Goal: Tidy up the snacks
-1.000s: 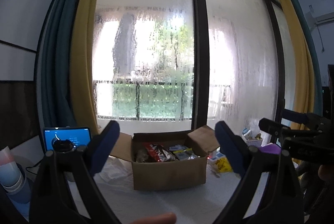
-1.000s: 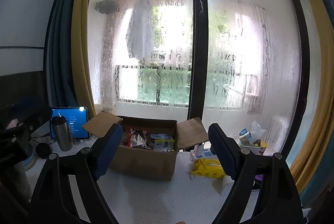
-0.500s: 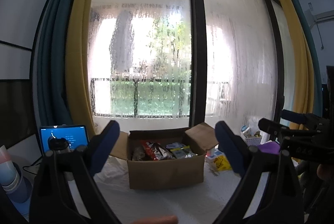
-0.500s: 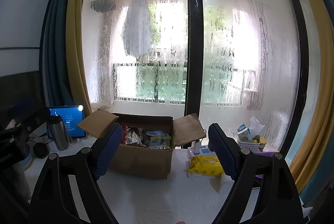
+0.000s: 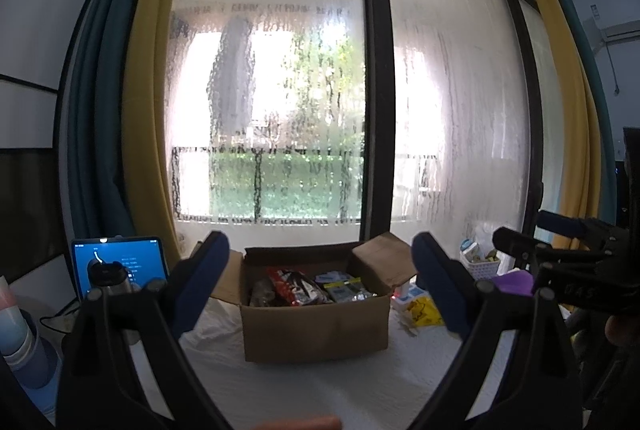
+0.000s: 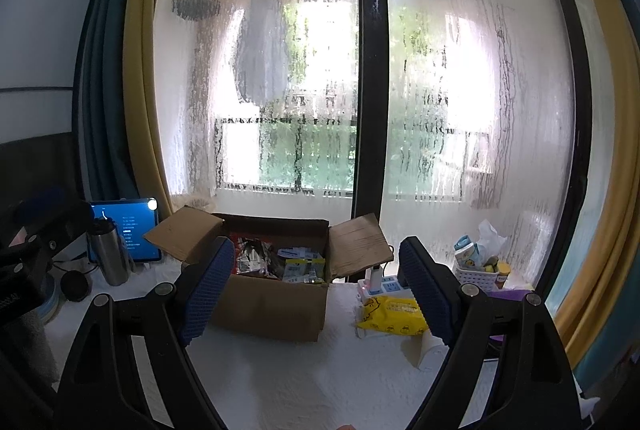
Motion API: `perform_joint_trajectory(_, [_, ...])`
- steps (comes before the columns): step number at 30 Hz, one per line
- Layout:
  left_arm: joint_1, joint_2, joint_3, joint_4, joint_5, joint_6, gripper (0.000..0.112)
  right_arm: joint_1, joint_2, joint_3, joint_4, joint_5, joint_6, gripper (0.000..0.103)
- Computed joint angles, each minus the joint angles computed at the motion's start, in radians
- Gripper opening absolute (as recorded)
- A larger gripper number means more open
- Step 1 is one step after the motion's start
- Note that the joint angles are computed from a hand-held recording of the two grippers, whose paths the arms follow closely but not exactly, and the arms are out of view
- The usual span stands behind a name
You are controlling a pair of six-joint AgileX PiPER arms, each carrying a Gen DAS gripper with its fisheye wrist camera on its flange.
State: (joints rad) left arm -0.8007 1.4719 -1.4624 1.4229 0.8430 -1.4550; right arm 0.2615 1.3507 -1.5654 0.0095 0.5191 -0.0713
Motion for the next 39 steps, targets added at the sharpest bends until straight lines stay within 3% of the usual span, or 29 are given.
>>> perform_joint_trajectory(39, [0.032,-0.061,0.072,-0.025,-0.023,-0.03,0.094,0.068,0.046,-0.059,-0.077,0.034,0.028,0.087])
